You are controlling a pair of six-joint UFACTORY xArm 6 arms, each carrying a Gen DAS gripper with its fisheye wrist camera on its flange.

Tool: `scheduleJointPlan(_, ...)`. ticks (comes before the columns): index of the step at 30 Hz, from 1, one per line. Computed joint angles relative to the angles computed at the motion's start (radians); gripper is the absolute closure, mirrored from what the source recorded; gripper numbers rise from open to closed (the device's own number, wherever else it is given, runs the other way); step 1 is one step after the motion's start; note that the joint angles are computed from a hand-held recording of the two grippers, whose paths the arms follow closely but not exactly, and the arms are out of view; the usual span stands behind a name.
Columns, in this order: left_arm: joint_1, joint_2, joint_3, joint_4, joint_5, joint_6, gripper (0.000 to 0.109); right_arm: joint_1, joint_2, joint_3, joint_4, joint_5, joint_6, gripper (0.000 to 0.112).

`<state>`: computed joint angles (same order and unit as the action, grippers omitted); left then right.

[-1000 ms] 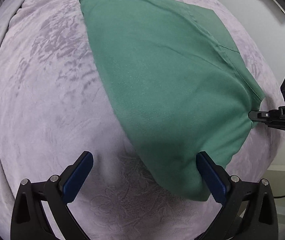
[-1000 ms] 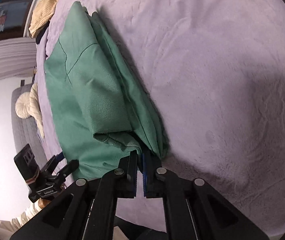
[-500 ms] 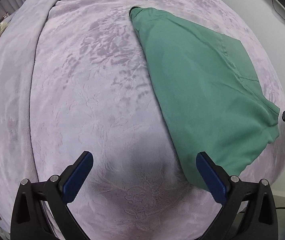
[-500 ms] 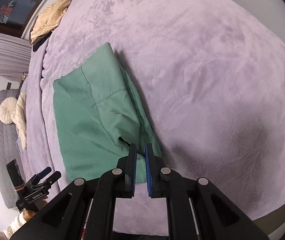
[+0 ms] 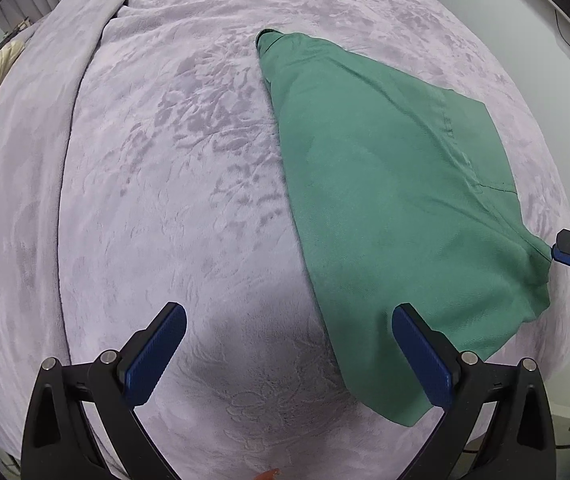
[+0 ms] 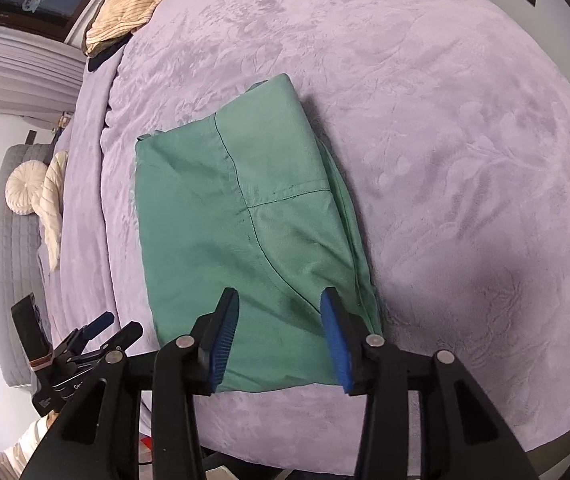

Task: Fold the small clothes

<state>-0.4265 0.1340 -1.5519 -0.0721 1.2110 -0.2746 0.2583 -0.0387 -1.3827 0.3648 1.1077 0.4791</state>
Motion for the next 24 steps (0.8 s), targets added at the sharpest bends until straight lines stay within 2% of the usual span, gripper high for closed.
scheduleJointPlan(2, 0.003, 0.012, -0.012, 0.000, 0.011, -0.017, 0.006, 0.000, 0.023, -0.029, -0.006, 0.022, -0.015, 0.061)
scheduleJointPlan(4, 0.000, 0.025, -0.028, 0.022, 0.018, -0.039, 0.006, -0.005, 0.047, -0.056, 0.001, 0.036, -0.038, 0.051)
scheduleJointPlan(6, -0.004, 0.037, -0.045, 0.049, 0.019, -0.064, 0.006, -0.009, 0.073, -0.086, 0.000, 0.046, -0.063, 0.049)
scheduleJointPlan(7, -0.005, 0.046, -0.060, 0.063, 0.024, -0.080, 0.006, -0.009, 0.087, -0.104, -0.010, 0.056, -0.071, 0.039)
scheduleJointPlan(9, -0.002, 0.067, -0.090, 0.067, 0.036, -0.102, 0.006, -0.012, 0.113, -0.131, -0.018, 0.062, -0.092, 0.031)
scheduleJointPlan(17, 0.012, 0.168, -0.207, 0.059, 0.100, -0.166, 0.006, -0.032, 0.235, -0.276, -0.019, 0.142, -0.208, 0.027)
scheduleJointPlan(24, 0.023, 0.193, -0.234, 0.009, 0.106, -0.160, 0.006, -0.066, 0.315, -0.354, 0.016, 0.218, -0.256, 0.027)
